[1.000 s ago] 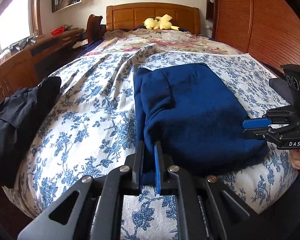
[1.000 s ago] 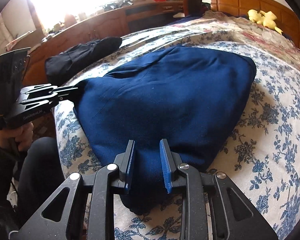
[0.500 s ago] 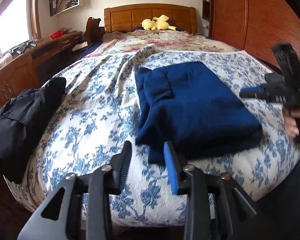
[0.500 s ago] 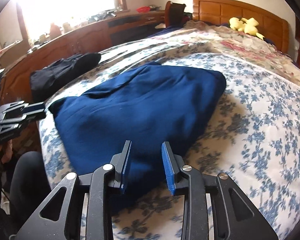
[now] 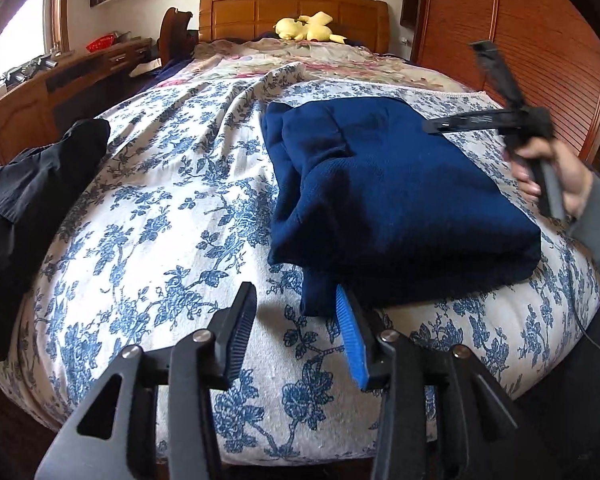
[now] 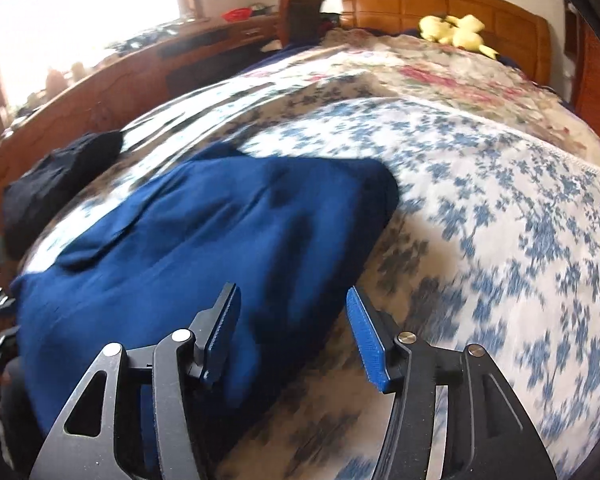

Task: Fold large clothes
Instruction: 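Grasp the folded blazer bundle with the right gripper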

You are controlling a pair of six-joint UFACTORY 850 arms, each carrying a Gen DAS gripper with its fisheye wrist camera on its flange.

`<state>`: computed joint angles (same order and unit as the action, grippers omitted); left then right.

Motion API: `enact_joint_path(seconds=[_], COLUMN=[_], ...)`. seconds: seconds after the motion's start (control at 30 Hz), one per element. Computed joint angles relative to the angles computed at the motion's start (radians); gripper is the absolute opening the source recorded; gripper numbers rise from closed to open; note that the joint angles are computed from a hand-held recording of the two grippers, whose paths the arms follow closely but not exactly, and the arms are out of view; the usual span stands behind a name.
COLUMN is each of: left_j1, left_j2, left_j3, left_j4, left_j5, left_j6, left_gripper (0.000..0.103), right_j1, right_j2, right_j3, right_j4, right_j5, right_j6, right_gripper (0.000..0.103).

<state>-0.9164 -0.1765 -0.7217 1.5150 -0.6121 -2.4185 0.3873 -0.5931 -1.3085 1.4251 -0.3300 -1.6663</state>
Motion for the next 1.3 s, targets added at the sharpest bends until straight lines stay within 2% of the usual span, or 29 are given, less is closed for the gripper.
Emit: enact_joint_path(seconds=[0.07,0.2,0.3,0.37,0.4,0.43,0.47,0.53,0.6,0.63,0.77,0.9,1.07,1.17,1.27,1.3], left_j1=[0.002,-0.002,0.001,0.003,0.002,0.001,0.000,0.001,0.001,0.001,-0.001,0.002,0.010,0.016,0.025,0.026], left_j2=[-0.001,-0.003,-0.006,-0.009,-0.009,-0.009,-0.008,-0.008,-0.007,-0.006,-0.003,0.004,-0.008,-0.019,-0.029,-0.031], left_j3=[-0.002,-0.005,-0.005,-0.008,-0.009,-0.010,-0.011,-0.011,-0.011,-0.011,-0.012,-0.006,-0.016,-0.026,-0.035,-0.037], left_j4=[-0.003,-0.012,-0.008,-0.013,-0.016,-0.022,-0.024,-0.025,-0.022,-0.021,-0.014,0.024,0.027,0.021,0.020,0.019], left_j5=[0.003,-0.002,-0.001,-0.002,-0.004,-0.007,-0.008,-0.006,-0.008,-0.011,-0.018,-0.006,0.011,0.016,0.024,0.025], left_j6=[0.005,0.009,-0.002,0.001,0.006,0.014,0.017,0.016,0.012,0.010,0.004,-0.037,-0.033,-0.023,-0.021,-0.018], left_gripper=[0.040,0.040,0.040,0.040,0.040,0.040,0.040,0.040,0.040,0.040,0.040,0.040,0.040,0.040,0.040,0.040], right_j1=[0.006,0.008,0.003,-0.010,-0.016,-0.024,-0.027,-0.028,-0.033,-0.038,-0.056,-0.067,-0.056,-0.055,-0.058,-0.057], right_j2=[-0.049,-0.135,-0.183,-0.208,-0.213,-0.218,-0.210,-0.190,-0.157,-0.138,-0.069,-0.030,-0.058,-0.088,-0.114,-0.124], right_j3=[-0.064,-0.163,-0.230,-0.269,-0.273,-0.271,-0.256,-0.232,-0.198,-0.175,-0.095,-0.055,-0.081,-0.114,-0.141,-0.152], right_j4=[-0.087,-0.204,-0.292,-0.303,-0.277,-0.218,-0.181,-0.146,-0.099,-0.066,0.027,0.047,0.002,-0.051,-0.086,-0.110], right_j5=[0.024,0.047,0.000,-0.063,-0.094,-0.146,-0.156,-0.167,-0.162,-0.163,-0.169,-0.168,-0.121,-0.114,-0.113,-0.106], right_j6=[0.112,0.303,0.399,0.438,0.416,0.355,0.306,0.241,0.192,0.156,0.055,0.028,0.076,0.140,0.190,0.219], right_gripper=[0.061,0.080,0.082,0.082,0.073,0.055,0.051,0.025,0.012,0.010,0.008,0.008,0.009,0.012,0.021,0.028])
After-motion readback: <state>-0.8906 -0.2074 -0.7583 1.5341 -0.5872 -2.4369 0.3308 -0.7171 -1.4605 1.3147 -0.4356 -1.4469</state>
